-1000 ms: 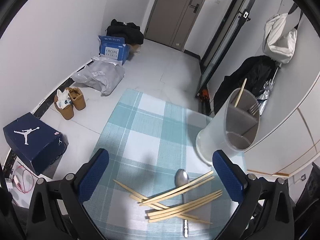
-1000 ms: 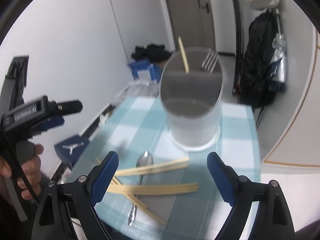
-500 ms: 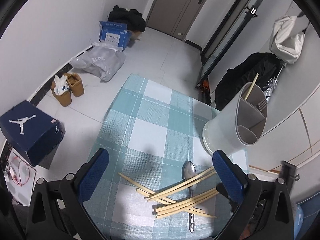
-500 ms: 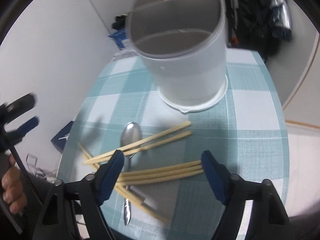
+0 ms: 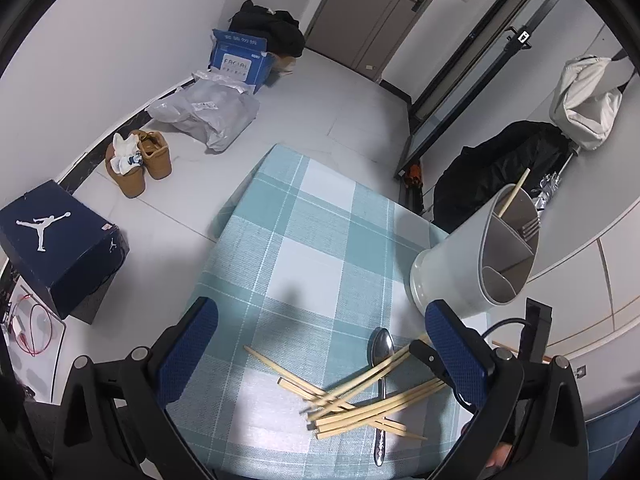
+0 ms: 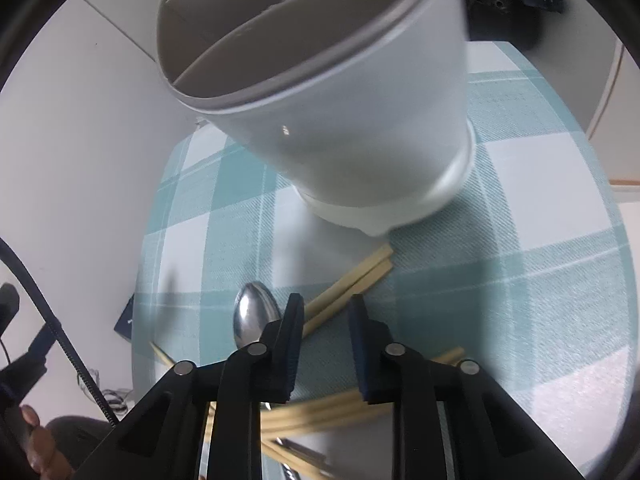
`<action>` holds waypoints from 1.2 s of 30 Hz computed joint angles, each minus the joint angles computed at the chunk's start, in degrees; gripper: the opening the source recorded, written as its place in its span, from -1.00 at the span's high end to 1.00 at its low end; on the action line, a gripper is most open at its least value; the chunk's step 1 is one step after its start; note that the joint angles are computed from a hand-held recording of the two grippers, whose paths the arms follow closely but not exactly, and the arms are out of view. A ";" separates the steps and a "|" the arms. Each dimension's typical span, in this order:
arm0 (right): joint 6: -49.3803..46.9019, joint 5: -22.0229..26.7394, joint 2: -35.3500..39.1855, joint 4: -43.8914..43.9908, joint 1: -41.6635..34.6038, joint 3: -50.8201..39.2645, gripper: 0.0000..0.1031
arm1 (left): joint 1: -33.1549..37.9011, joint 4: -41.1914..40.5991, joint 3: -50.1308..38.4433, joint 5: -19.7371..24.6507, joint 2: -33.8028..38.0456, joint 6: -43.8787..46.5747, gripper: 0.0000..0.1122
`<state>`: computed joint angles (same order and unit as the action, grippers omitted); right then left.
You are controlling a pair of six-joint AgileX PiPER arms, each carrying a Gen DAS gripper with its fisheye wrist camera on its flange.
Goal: Organize utensils
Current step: 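Grasp one wooden chopstick from the pile with the right tool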
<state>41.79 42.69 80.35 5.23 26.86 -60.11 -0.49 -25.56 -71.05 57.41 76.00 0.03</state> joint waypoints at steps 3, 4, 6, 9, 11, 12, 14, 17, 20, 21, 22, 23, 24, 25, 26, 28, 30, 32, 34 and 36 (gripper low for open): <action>2.09 -1.42 2.12 -1.83 1.04 -1.45 0.79 | 0.65 -0.61 -0.22 0.52 0.41 0.00 -0.81; 1.88 -1.87 2.95 -1.55 1.26 -2.06 0.86 | 0.91 -0.71 -0.15 0.56 0.42 0.06 -0.81; 2.06 -2.93 4.04 -1.62 1.91 -2.95 0.90 | 1.21 -0.56 -0.12 0.61 0.52 -0.01 -0.81; 1.80 -3.93 5.85 -2.18 3.07 -4.86 0.95 | 1.85 -0.85 -0.26 0.84 0.90 0.06 -0.81; 0.20 -4.02 7.33 -1.69 3.53 -6.60 0.97 | 2.41 -1.10 -0.45 0.98 1.16 0.09 -0.81; -0.51 -3.78 8.17 -1.94 3.82 -7.68 0.97 | 2.85 -1.15 -0.50 0.97 1.25 0.02 -0.81; -2.35 -3.28 9.88 -1.86 4.12 -9.72 0.97 | 3.55 -1.44 -0.60 1.09 1.49 -0.06 -0.81; -7.92 -0.69 13.13 0.98 3.60 -14.08 0.97 | 4.84 -2.19 -0.78 1.45 2.00 -0.12 -0.81; -10.70 2.50 15.77 0.49 4.01 -18.43 0.94 | 6.31 -2.68 -1.06 1.53 2.47 -0.52 -0.81; -12.03 3.89 16.74 0.80 4.02 -19.92 0.91 | 6.67 -2.66 -1.13 1.52 2.59 -0.66 -0.81; -12.77 4.95 17.43 0.56 4.15 -21.11 0.90 | 7.06 -2.56 -1.18 1.54 2.74 -0.85 -0.81; -13.41 6.03 17.83 -0.33 4.61 -22.03 0.89 | 7.46 -2.52 -1.22 1.56 2.88 -1.23 -0.81; -14.18 7.34 18.63 -1.34 5.06 -23.47 0.88 | 8.01 -2.86 -1.18 1.54 3.09 -1.40 -0.81; -14.80 8.36 19.24 -2.06 5.43 -24.47 0.85 | 8.28 -3.04 -1.23 1.55 3.32 -1.68 -0.81; -15.04 10.09 20.53 -3.23 6.11 -26.42 0.86 | 8.96 -3.47 -1.39 1.96 3.76 -1.91 -0.81; -15.41 12.71 22.65 -5.90 7.20 -29.99 0.86 | 9.79 -4.46 -1.70 2.49 4.45 -1.90 -0.81; -16.37 14.24 24.19 -7.30 7.48 -32.36 0.85 | 9.83 -3.78 -2.04 2.58 4.88 -2.53 -0.81; -17.34 16.54 26.50 -9.38 8.31 -36.03 0.85 | 9.48 -3.04 -2.32 2.42 5.08 -2.89 -0.81; -18.08 17.86 28.64 -11.08 8.71 -38.73 0.84 | 8.81 -0.92 -2.46 1.77 5.20 -3.88 -0.81; -18.04 19.39 31.03 -12.44 9.39 -42.02 0.83 | 8.45 0.50 -2.33 1.07 5.41 -4.85 -0.81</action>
